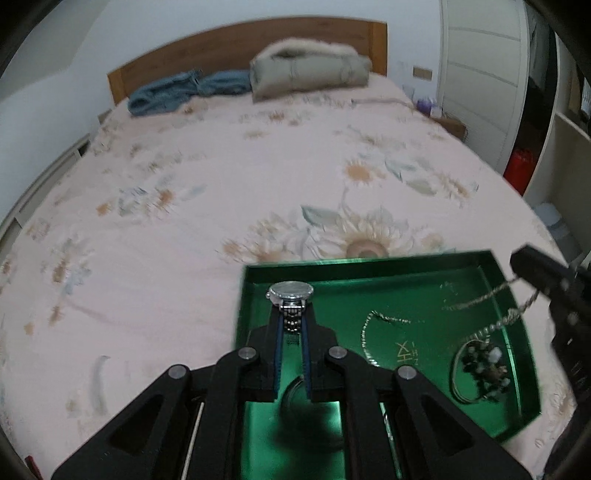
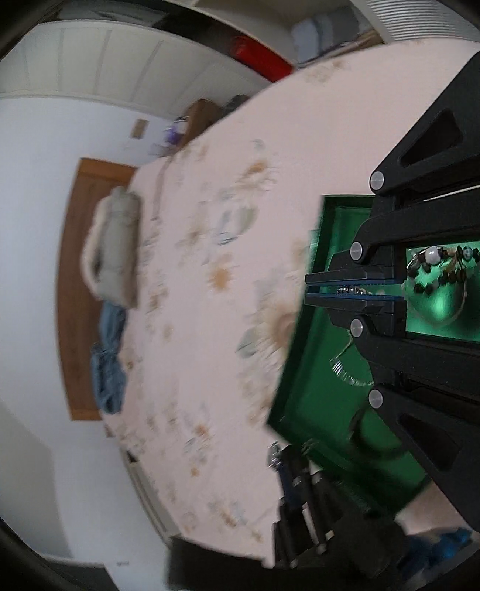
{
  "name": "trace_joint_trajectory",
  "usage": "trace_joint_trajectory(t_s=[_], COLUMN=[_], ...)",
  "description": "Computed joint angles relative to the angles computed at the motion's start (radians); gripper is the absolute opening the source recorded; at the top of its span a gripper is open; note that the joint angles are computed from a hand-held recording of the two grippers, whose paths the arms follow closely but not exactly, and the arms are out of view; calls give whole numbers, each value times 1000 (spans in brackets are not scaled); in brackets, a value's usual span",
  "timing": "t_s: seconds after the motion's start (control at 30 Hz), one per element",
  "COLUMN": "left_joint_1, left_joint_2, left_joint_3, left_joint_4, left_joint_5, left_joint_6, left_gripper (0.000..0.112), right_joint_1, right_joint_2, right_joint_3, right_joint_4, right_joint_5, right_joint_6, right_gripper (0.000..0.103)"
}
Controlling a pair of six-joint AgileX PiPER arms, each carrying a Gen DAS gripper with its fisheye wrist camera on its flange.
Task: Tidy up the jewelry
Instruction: 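Lower the watch and chain into the green tray and open both tools, then move both tools back toward the twisted silver hoop and silver ring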
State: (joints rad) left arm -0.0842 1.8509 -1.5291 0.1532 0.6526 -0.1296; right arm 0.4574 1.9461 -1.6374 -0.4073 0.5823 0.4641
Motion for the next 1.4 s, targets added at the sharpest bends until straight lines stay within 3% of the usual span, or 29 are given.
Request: trace_joint_trajectory(t_s=[0.2, 0.4, 0.47, 0.53, 0.67, 0.83, 1.13, 1.27, 1.4], left_joint_1=[-9, -4, 10, 18, 47, 90, 138, 107, 64], left_joint_2=[143, 188, 182, 169, 110, -68, -560, -817, -1046], left_joint_3=[-115, -138, -131, -120, -81, 40, 376, 503, 563], left_joint_4=[6, 27, -16, -38, -141, -250, -286, -205, -145], left_joint_5=[64, 83, 78, 69, 58, 35, 46, 102, 219], left_joint_6=[-33, -60, -27, -9, 87, 210, 258, 176, 101], left_gripper=[8, 9, 9, 9, 12, 30, 34, 34, 34], right_joint_1=[-68, -103, -110, -112, -110, -85, 83, 272, 615], right_joint_2=[59, 59, 41, 26, -52, -225, -636, -826, -965], right_joint_3=[32, 73, 98, 118, 188, 303, 525, 605, 648], right_joint_4=[56, 125, 166, 167, 173, 118, -10, -143, -378], right_joint_5=[-14, -31, -46, -57, -77, -77, 23, 163, 427], right_joint_6=[-33, -89, -124, -124, -120, -68, 94, 271, 558], right_gripper=[3, 6, 23, 32, 35, 39, 50, 53, 56])
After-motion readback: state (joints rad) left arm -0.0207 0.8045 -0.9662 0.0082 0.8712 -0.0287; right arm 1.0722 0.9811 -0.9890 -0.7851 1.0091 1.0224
